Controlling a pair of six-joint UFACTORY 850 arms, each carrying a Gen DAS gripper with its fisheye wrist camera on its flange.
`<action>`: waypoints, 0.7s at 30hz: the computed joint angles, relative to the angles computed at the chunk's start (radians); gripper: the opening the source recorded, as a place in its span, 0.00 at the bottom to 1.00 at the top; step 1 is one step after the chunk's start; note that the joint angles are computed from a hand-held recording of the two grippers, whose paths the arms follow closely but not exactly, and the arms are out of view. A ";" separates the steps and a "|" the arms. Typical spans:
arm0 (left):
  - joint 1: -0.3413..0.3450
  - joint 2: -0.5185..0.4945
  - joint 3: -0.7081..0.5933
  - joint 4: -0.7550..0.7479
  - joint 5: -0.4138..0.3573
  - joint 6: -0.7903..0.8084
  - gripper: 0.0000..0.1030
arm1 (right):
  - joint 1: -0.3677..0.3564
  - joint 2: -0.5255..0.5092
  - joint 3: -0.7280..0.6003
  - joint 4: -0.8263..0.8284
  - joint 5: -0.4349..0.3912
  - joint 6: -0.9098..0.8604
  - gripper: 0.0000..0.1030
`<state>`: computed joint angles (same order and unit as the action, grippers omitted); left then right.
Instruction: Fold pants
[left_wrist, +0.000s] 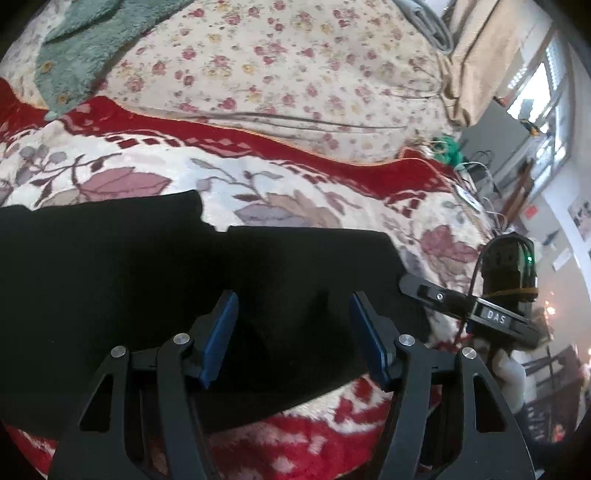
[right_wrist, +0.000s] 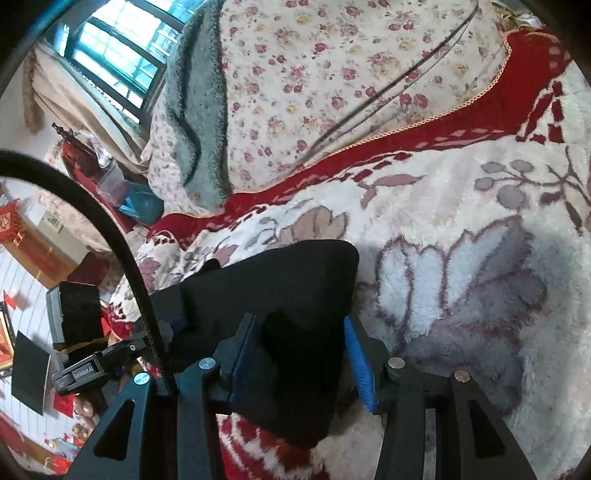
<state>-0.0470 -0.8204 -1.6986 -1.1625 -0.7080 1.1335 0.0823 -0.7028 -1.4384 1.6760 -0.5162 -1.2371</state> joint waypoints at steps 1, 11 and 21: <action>-0.003 -0.004 -0.003 0.011 0.012 -0.016 0.61 | -0.004 -0.010 -0.008 -0.019 -0.012 0.017 0.45; -0.038 0.016 0.048 0.029 0.187 0.009 0.61 | 0.021 0.009 0.010 -0.070 0.088 -0.025 0.45; -0.001 0.061 0.089 0.005 0.203 -0.036 0.60 | 0.080 0.074 0.013 -0.220 0.256 0.043 0.49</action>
<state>-0.0480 -0.7593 -1.6093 -1.1572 -0.5054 1.0980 0.1623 -0.6287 -1.4255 1.4558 -0.2604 -1.1940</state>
